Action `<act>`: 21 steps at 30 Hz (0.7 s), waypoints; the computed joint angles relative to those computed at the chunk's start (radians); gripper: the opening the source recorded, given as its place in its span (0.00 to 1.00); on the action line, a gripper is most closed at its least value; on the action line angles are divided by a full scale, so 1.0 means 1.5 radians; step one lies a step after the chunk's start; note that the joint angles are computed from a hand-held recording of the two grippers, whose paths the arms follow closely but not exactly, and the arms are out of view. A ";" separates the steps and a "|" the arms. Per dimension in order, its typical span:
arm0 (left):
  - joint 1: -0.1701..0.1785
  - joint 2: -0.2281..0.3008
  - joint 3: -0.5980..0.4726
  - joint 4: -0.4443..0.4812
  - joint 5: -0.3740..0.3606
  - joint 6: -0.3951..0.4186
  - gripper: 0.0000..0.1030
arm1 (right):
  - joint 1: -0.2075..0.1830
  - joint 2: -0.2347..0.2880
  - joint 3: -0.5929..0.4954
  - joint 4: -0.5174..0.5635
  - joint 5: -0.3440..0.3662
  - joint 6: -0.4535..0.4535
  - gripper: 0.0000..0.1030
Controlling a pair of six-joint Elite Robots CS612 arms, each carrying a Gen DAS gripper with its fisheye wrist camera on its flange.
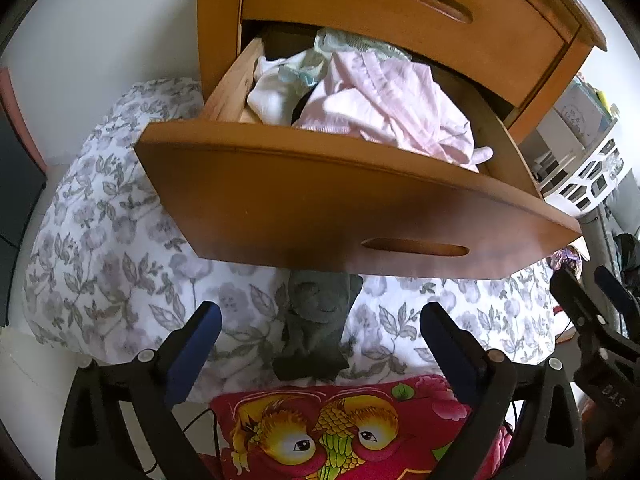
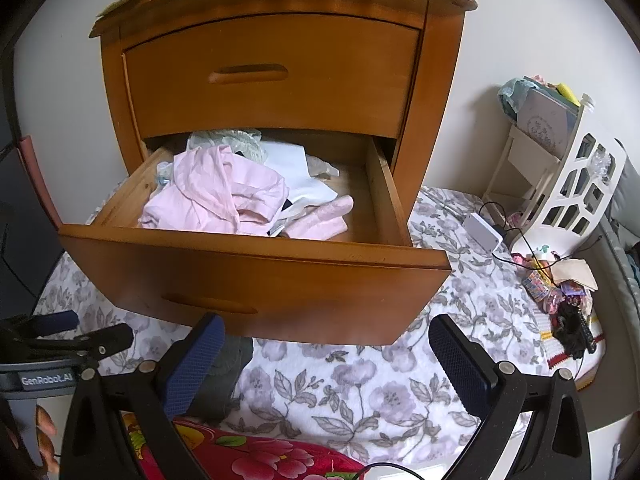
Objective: Take underwear out of drawer
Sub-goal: 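Withdraw the left gripper from the grey garment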
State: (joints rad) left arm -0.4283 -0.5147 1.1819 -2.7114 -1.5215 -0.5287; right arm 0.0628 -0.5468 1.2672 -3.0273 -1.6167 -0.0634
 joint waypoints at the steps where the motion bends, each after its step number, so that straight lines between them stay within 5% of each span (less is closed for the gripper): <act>1: 0.000 -0.001 0.002 -0.002 0.003 0.001 0.97 | 0.000 0.000 0.000 0.000 0.000 0.000 1.00; 10: -0.003 -0.020 0.025 -0.057 0.022 0.025 0.97 | -0.001 0.003 -0.004 0.005 0.001 0.000 1.00; 21: -0.004 -0.037 0.051 -0.201 0.059 0.037 0.97 | -0.002 0.005 -0.009 0.009 0.004 -0.001 1.00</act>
